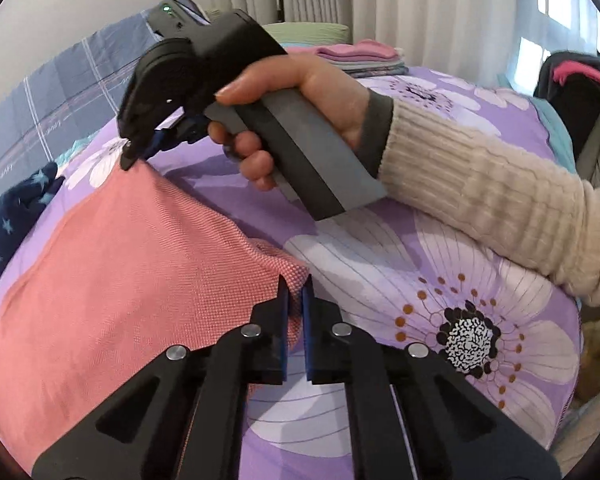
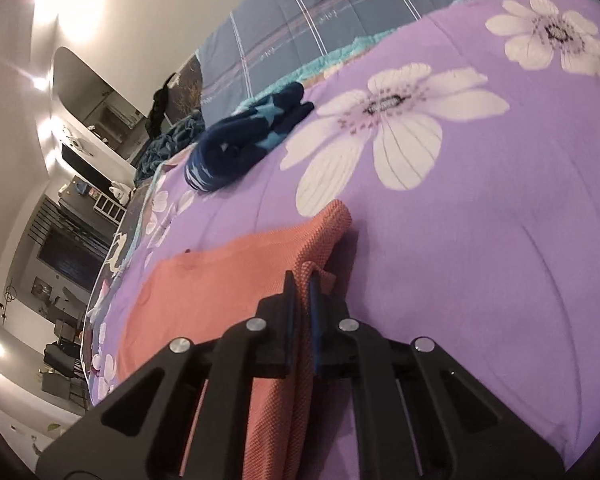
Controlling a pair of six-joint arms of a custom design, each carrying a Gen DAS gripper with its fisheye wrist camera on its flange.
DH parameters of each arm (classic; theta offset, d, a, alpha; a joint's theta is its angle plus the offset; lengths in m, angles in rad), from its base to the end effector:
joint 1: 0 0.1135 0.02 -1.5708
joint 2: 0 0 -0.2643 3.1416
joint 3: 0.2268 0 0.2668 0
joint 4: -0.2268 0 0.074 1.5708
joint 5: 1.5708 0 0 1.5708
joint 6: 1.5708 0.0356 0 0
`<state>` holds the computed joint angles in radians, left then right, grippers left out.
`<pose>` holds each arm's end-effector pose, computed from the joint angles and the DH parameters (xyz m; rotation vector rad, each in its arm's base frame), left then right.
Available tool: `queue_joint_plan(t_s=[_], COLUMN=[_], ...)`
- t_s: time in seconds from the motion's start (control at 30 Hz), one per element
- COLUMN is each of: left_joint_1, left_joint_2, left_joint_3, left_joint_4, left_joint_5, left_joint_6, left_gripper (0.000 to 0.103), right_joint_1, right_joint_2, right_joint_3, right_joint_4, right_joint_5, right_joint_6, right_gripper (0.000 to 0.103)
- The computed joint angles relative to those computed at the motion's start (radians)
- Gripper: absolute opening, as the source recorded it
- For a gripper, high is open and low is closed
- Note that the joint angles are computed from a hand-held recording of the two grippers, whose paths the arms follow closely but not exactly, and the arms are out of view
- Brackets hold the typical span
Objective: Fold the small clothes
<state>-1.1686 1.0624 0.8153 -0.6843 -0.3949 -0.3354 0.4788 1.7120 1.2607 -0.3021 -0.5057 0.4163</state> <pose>0.0994 -0.1988 0.2532 0.8288 2.2672 -0.1928 0.3417 0.1968 0.2438 -0.3466 2.4124 1.0181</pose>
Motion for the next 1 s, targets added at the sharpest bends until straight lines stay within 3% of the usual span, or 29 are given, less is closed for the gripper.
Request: queue_joint_plan(t_s=[0.13, 0.27, 0.33, 0.37, 0.4, 0.53, 0.6, 0.63, 0.67, 0.7, 0.77, 0.8, 0.83, 0.87, 0.93, 1.0], left_joint_1=[-0.024, 0.011, -0.008, -0.019, -0.034, -0.088, -0.076, -0.058, -0.048, -0.036, -0.012, -0.012, -0.014, -0.012, 0.006, 0.037], left_joint_2=[0.016, 0.04, 0.078, 0.091, 0.109, 0.209, 0.208, 0.198, 0.19, 0.183, 0.156, 0.153, 0.152, 0.15, 0.136, 0.106], left_joint_3=[0.006, 0.017, 0.036, 0.042, 0.051, 0.095, 0.092, 0.086, 0.083, 0.08, 0.064, 0.061, 0.059, 0.057, 0.048, 0.029], left_joint_4=[-0.01, -0.012, -0.027, -0.029, -0.028, -0.032, -0.021, -0.014, -0.016, -0.02, -0.016, -0.016, -0.018, -0.016, -0.002, 0.027], left_joint_5=[-0.001, 0.005, -0.029, -0.039, -0.054, -0.152, -0.144, -0.125, -0.119, -0.11, -0.074, -0.072, -0.07, -0.061, -0.016, 0.048], left_joint_6=[-0.027, 0.011, 0.007, 0.008, 0.011, 0.051, 0.064, 0.064, 0.059, 0.055, 0.05, 0.048, 0.053, 0.057, 0.061, 0.059], left_gripper=[0.005, 0.006, 0.016, 0.032, 0.037, 0.038, 0.037, 0.032, 0.02, 0.016, 0.015, 0.015, 0.013, 0.01, 0.009, 0.009], right_joint_1=[-0.004, -0.019, -0.021, -0.021, -0.021, -0.022, -0.022, -0.021, -0.024, -0.026, -0.024, -0.015, -0.006, 0.007, 0.029, 0.023], right_joint_2=[0.005, 0.029, 0.031, 0.035, 0.038, 0.04, 0.037, 0.034, 0.034, 0.034, 0.045, 0.047, 0.043, 0.037, 0.047, 0.016], right_joint_3=[-0.004, -0.006, -0.009, -0.01, -0.009, -0.007, -0.004, -0.001, 0.006, 0.014, 0.056, 0.07, 0.071, 0.065, 0.07, 0.014], right_joint_4=[0.008, 0.019, 0.018, 0.017, 0.015, 0.005, -0.017, -0.032, -0.056, -0.079, -0.165, -0.197, -0.203, -0.192, -0.187, -0.095], right_joint_5=[0.001, -0.027, -0.029, -0.03, -0.031, -0.031, -0.025, -0.016, -0.027, -0.049, -0.094, -0.089, -0.069, -0.033, 0.042, 0.043], right_joint_6=[-0.003, 0.011, 0.005, 0.003, 0.001, -0.008, -0.022, -0.03, -0.049, -0.07, -0.164, -0.205, -0.22, -0.218, -0.189, -0.112], right_gripper=[0.006, 0.006, 0.006, 0.007, 0.007, 0.008, 0.014, 0.018, 0.027, 0.034, 0.056, 0.058, 0.058, 0.045, 0.007, 0.006])
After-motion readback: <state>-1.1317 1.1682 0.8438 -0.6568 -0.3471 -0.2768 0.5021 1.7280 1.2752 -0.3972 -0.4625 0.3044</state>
